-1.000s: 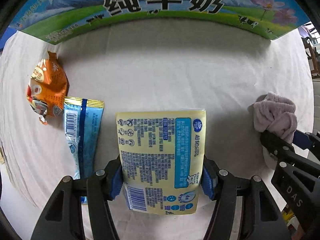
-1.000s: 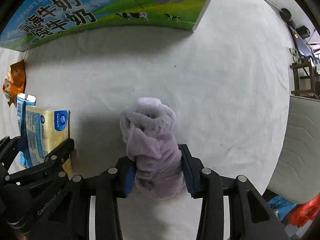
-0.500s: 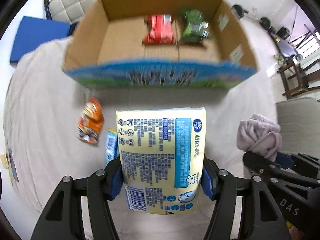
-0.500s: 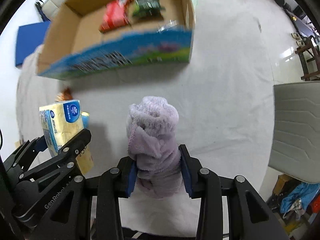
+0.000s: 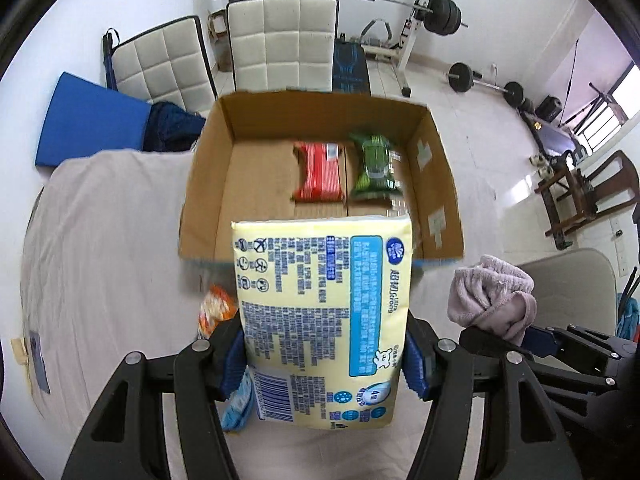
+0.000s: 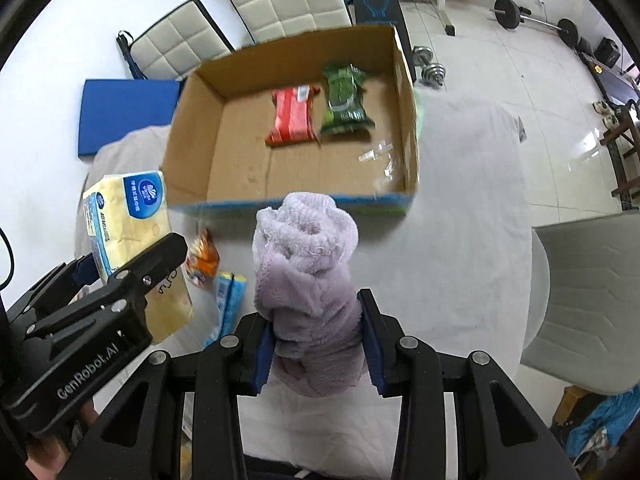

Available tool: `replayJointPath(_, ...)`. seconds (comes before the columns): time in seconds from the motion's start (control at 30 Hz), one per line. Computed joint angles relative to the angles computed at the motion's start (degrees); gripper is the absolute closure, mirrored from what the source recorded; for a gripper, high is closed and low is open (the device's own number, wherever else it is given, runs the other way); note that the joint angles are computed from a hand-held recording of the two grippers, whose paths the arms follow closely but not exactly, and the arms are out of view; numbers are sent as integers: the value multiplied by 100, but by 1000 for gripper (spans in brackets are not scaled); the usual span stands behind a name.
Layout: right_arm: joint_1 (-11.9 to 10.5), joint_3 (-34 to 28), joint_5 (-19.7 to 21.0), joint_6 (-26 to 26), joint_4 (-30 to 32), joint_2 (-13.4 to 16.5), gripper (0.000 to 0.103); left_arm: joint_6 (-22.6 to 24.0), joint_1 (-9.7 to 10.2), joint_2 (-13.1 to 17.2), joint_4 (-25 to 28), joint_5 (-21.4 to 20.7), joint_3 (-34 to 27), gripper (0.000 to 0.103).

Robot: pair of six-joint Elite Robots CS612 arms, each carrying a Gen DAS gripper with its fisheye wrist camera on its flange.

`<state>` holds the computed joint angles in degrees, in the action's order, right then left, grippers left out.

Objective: Organize soft objects
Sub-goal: 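Carry the milk pack and towel into the box and release both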

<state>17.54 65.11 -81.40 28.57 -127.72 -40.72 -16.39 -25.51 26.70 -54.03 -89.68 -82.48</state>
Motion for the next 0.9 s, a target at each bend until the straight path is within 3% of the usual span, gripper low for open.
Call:
replayJointPath(0.2,-106,-971,-141,50,370,555,63,144,158,-240,-409,-32,810,43)
replayJointPath(0.63,-306,-3815,1,574,2154,2408,63,209,466,-976,-1362,45,3404,43)
replayJointPath(0.9,-280,-5254,-100,494,3094,3303,63,320,540,-1473,-1951,-66,4946,42)
